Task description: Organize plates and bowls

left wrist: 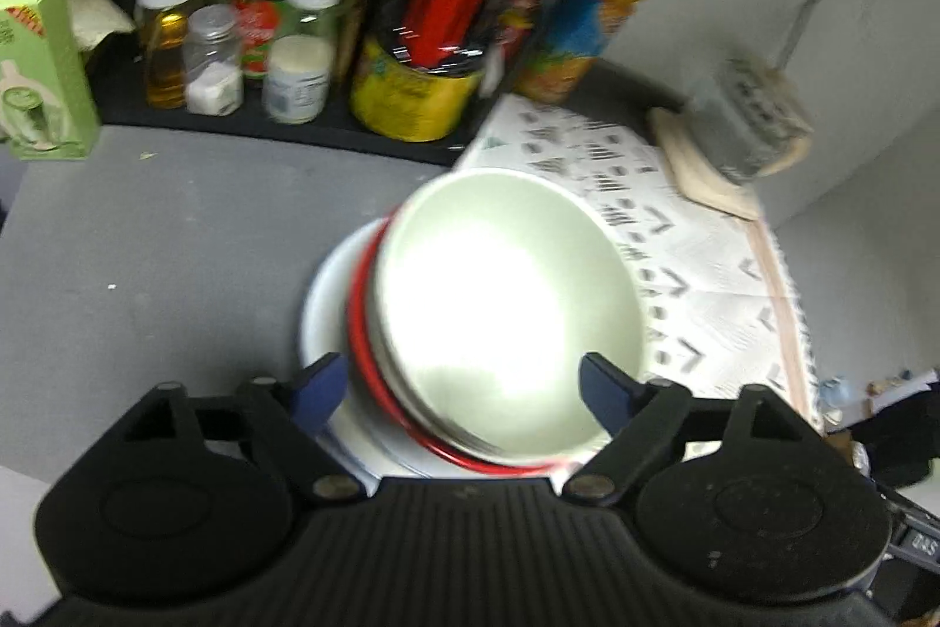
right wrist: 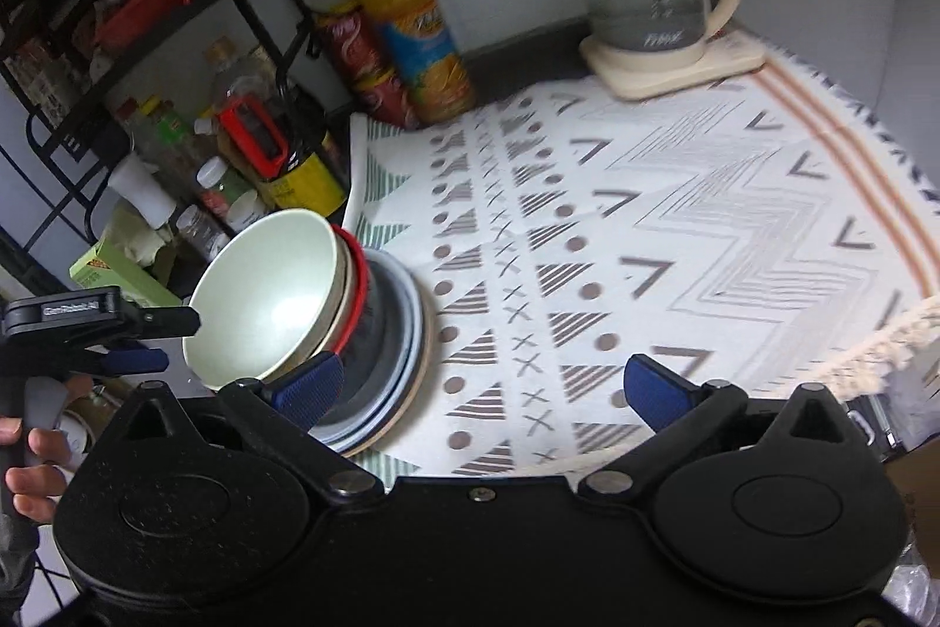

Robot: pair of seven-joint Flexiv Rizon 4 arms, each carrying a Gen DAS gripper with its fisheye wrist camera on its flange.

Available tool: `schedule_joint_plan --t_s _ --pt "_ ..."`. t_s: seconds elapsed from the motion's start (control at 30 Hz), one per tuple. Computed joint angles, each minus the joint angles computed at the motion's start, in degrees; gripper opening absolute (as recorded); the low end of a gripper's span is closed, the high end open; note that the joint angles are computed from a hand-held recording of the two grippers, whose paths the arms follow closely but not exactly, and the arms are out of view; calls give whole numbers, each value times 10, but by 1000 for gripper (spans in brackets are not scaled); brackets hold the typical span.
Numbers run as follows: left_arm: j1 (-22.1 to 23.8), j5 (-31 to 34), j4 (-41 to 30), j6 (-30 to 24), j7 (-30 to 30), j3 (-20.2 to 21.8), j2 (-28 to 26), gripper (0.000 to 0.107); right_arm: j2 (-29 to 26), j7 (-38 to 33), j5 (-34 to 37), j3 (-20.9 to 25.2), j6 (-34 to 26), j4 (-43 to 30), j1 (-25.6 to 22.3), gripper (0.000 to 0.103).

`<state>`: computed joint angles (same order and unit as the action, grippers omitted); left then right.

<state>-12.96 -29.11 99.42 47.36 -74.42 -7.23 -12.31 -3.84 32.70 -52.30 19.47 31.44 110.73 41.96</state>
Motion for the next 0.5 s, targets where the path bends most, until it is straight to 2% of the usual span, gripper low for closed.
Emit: schedule_joint_plan --t_s 0.13,0.5 --pt "-7 -21 39 14 19 -2 36 92 15 36 -1 17 -44 5 15 103" --pt "-48 -109 133 45 104 9 132 93 15 64 -6 54 -197 -33 79 103"
